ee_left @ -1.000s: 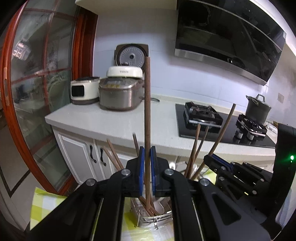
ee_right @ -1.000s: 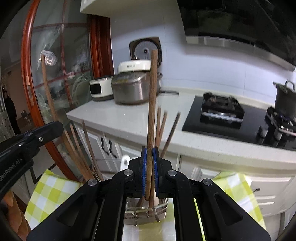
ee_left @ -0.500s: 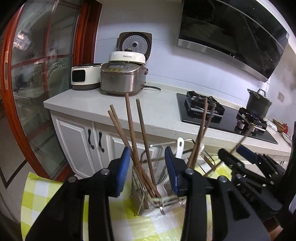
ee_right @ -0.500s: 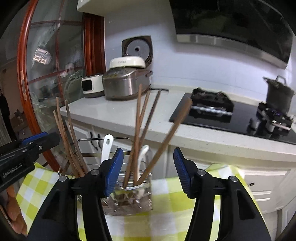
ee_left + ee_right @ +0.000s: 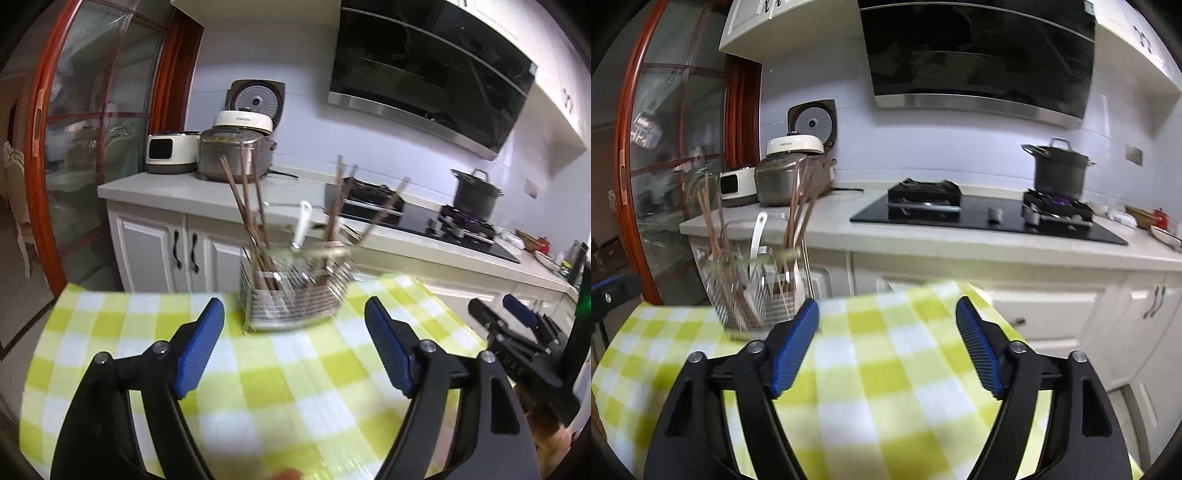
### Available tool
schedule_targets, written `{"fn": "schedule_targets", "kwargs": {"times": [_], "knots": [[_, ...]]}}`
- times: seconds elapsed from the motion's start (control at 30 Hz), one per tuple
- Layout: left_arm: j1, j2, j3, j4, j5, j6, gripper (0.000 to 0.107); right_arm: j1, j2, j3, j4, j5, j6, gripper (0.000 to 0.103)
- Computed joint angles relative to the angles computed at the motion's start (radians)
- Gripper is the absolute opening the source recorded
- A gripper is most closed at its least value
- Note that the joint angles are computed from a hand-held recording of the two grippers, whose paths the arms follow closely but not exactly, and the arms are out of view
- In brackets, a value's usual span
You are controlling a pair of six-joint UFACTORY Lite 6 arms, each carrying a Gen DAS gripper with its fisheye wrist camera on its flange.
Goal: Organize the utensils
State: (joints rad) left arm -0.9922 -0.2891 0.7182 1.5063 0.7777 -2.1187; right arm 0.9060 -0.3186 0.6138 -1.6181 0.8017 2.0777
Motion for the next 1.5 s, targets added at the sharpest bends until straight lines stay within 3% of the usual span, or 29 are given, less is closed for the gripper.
{"fn": "schedule_targets", "kwargs": {"times": [0.17,0.3,0.4,0.63,1.5], "knots": [[-0.26,0.002,-0.071,-0.074,0.229,-0.099,0.097,0.189,-0.147,-0.117,0.145,0.147,-0.045,0.08],[-0.332,0.003,-0.088,-0.124,0.28,-0.128,0.098,0.301,-0.198,-0.158,0.207,0.237,-0.039,0.084],[-0.378,0.036,-0.062,-0.157,0.328,-0.112,0.098,0.318,-0.204,-0.162,0.235,0.227,-0.042,0.084],[-0.373,0.042,-0.053,-0.178,0.348,-0.107,0.099,0.359,-0.213,-0.155,0.241,0.261,-0.05,0.084],[-0.334,0.035,-0.067,-0.197,0.344,-0.089,0.099,0.324,-0.197,-0.141,0.229,0.183,-0.066,0.084]]}}
